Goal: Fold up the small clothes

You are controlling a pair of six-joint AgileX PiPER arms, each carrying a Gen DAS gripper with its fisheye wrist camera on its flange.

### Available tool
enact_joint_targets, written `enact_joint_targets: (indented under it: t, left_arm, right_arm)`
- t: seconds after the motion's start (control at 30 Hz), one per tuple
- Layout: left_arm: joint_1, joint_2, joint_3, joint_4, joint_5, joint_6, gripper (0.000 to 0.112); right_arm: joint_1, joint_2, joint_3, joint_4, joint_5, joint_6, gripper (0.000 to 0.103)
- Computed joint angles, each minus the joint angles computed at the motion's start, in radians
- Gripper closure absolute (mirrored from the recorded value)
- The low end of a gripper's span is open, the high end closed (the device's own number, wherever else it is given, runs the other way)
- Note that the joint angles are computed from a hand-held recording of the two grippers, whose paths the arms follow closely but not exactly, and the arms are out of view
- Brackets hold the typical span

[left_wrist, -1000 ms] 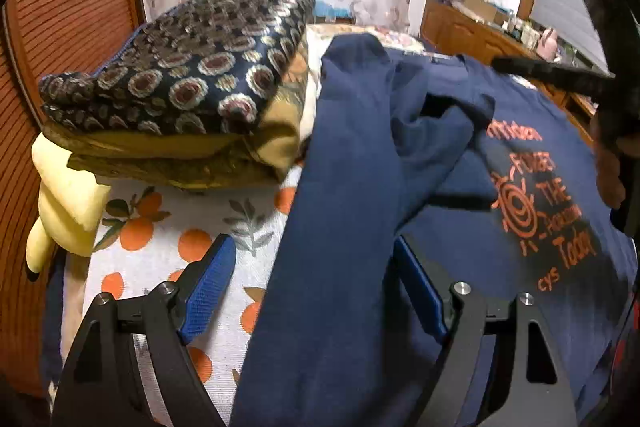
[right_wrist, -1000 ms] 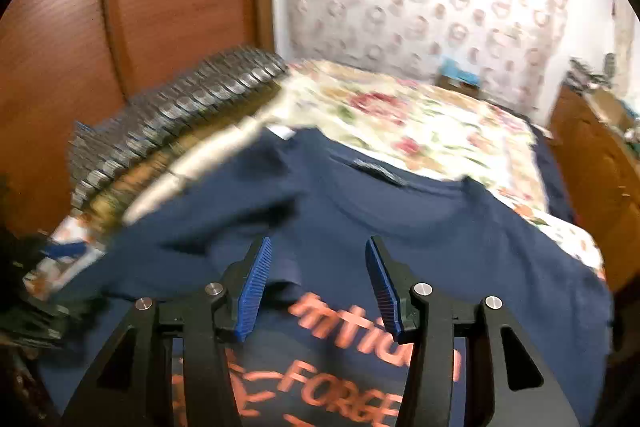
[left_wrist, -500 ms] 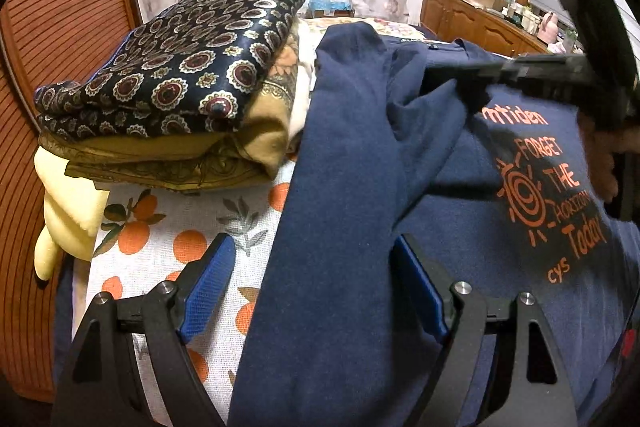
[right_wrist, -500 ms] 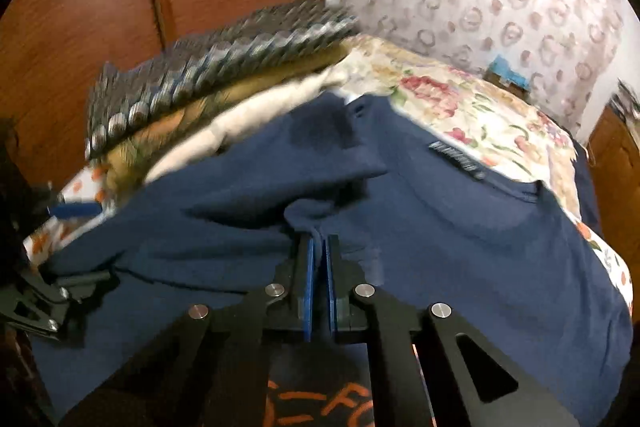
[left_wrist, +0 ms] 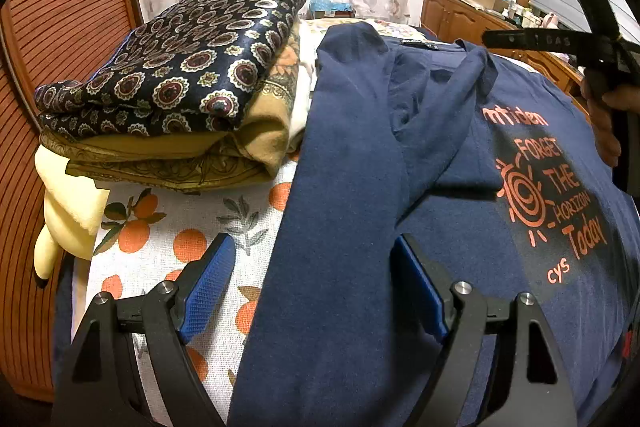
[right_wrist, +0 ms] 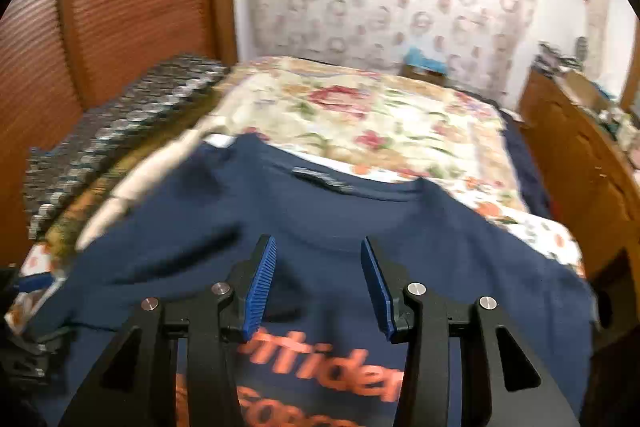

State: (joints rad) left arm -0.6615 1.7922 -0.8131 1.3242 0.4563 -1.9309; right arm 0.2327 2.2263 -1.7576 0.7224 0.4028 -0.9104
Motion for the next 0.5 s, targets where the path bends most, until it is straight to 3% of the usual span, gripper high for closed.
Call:
enact_joint_targets:
  t: [0.07, 0.2, 0.37, 0.5]
  left_arm:
    - [0.000, 0.000, 0.000, -0.001, 0.000, 0.001, 0.030]
    - [0.000, 0.000, 0.000, 0.000, 0.000, 0.000, 0.030]
    - [-0.001, 0.000, 0.001, 0.001, 0.000, -0.001, 0.030]
    - [-0.001, 0.000, 0.001, 0.002, 0.001, -0.003, 0.030]
  right_arm:
    - [-0.008, -0.003, 0.016, 0.102, 0.041, -0.109, 0.057]
    - [-0.017, -0.038, 0.100, 0.211, 0.031, -0.250, 0.057]
    - [-0.101, -0.119, 0.248, 0.427, 0.094, -0.497, 0.048]
    - [-0.136, -0.172, 0.346, 0.464, 0.161, -0.603, 0.048]
